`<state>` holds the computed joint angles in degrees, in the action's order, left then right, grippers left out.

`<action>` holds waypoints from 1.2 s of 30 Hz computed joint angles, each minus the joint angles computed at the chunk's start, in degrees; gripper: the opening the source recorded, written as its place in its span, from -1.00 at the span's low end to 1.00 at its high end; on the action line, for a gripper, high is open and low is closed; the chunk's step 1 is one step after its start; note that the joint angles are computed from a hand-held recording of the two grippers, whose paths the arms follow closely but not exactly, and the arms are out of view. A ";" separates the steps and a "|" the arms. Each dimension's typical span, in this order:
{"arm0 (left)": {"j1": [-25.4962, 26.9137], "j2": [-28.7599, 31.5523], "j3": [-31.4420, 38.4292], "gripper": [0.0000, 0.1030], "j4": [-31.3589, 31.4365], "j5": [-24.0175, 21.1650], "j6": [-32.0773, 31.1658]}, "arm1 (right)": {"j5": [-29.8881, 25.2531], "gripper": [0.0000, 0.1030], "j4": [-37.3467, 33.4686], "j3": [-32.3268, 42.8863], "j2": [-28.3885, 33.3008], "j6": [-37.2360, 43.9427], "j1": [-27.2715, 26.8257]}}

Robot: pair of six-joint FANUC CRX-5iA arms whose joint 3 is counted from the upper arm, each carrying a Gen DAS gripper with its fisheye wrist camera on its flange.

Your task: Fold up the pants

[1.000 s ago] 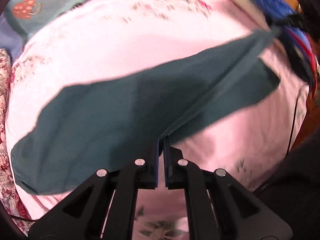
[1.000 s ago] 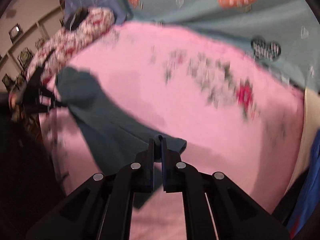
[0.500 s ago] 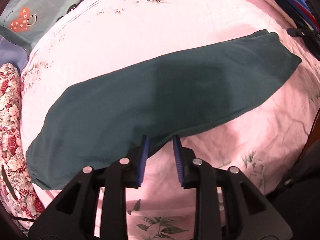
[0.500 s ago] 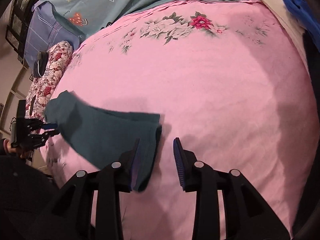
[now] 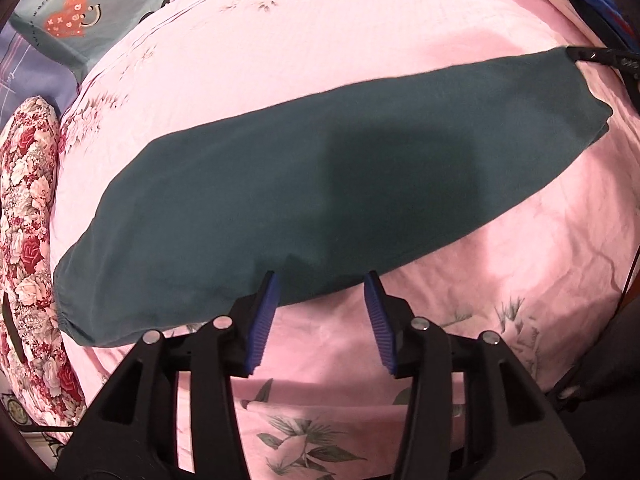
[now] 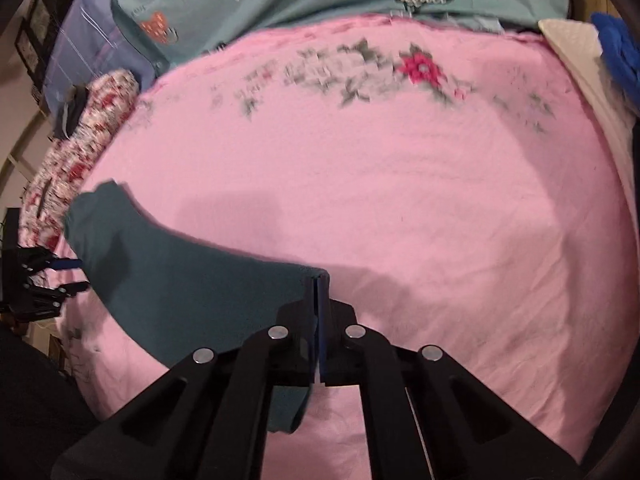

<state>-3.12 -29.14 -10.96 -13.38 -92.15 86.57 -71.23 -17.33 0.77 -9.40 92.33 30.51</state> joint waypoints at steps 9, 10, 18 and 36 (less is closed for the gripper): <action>3.13 -2.74 1.23 0.14 -0.43 -1.00 -1.55 | -9.52 -0.34 -9.15 3.23 -1.50 -4.40 -8.23; 3.36 -2.83 1.30 0.18 -0.42 -0.70 -1.39 | -11.74 -0.34 -11.19 3.47 -1.57 -4.59 -9.53; 1.88 -1.51 1.20 0.19 -0.27 0.35 -1.92 | -14.24 -0.34 -10.90 -2.30 -6.87 -5.26 -4.80; 16.68 -6.26 1.08 0.39 3.39 0.99 -14.44 | -9.74 -0.66 -11.89 -2.40 -11.77 -14.30 -7.10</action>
<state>13.56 -35.40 -9.88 -9.99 -91.17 72.14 -80.97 -29.22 -1.63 -21.17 78.03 23.40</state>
